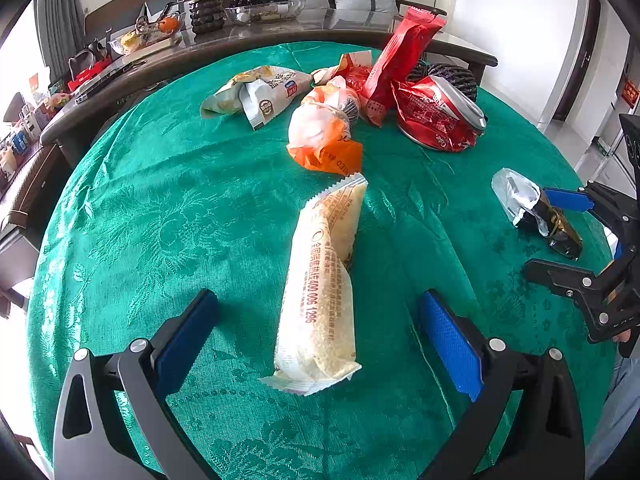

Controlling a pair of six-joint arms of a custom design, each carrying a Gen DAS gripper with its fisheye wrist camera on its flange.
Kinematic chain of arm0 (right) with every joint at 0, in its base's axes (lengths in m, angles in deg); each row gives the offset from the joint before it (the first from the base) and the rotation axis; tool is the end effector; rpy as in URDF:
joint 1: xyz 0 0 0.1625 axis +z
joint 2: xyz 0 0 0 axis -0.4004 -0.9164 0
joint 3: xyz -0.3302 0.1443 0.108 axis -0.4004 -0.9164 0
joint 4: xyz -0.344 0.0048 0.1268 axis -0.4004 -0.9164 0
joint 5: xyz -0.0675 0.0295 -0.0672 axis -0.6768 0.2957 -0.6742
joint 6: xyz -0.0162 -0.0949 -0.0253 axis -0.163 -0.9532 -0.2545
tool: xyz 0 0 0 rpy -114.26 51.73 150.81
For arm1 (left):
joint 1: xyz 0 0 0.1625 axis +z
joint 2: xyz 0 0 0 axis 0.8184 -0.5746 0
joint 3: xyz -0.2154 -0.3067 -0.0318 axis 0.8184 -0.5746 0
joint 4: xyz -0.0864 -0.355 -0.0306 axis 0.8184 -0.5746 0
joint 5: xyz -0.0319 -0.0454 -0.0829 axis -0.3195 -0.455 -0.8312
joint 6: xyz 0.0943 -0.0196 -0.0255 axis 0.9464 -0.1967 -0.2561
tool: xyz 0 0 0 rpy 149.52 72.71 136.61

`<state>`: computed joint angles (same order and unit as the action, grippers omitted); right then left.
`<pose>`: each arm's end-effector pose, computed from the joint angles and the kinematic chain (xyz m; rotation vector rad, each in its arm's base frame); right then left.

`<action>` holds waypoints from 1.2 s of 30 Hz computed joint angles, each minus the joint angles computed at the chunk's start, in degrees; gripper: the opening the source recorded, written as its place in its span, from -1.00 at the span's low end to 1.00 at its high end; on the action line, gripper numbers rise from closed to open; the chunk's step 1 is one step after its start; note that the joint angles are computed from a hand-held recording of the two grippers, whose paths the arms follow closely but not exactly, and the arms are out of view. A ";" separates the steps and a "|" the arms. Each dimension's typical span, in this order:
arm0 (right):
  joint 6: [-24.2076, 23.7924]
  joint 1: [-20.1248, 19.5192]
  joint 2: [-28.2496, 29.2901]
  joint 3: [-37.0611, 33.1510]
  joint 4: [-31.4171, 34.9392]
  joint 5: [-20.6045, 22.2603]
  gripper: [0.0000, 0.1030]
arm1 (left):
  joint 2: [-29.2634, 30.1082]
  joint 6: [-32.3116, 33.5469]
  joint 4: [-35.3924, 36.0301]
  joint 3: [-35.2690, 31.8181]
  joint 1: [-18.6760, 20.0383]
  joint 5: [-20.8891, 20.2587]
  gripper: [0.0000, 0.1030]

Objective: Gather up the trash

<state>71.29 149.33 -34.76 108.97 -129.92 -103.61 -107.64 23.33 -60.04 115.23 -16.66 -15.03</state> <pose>0.3896 -0.4081 0.1285 0.8900 -2.4253 0.4767 -0.1428 -0.3760 0.3804 0.5461 2.3288 -0.6073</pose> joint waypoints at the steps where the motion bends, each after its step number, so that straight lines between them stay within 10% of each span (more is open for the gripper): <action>1: -0.03 -0.01 -0.02 0.01 0.01 0.02 0.88 | 0.00 -0.05 -0.01 0.03 -0.03 0.00 0.92; 36: 1.34 -0.49 -1.22 -0.36 2.78 1.85 0.87 | -0.79 3.00 -2.45 -0.50 1.03 -2.74 0.92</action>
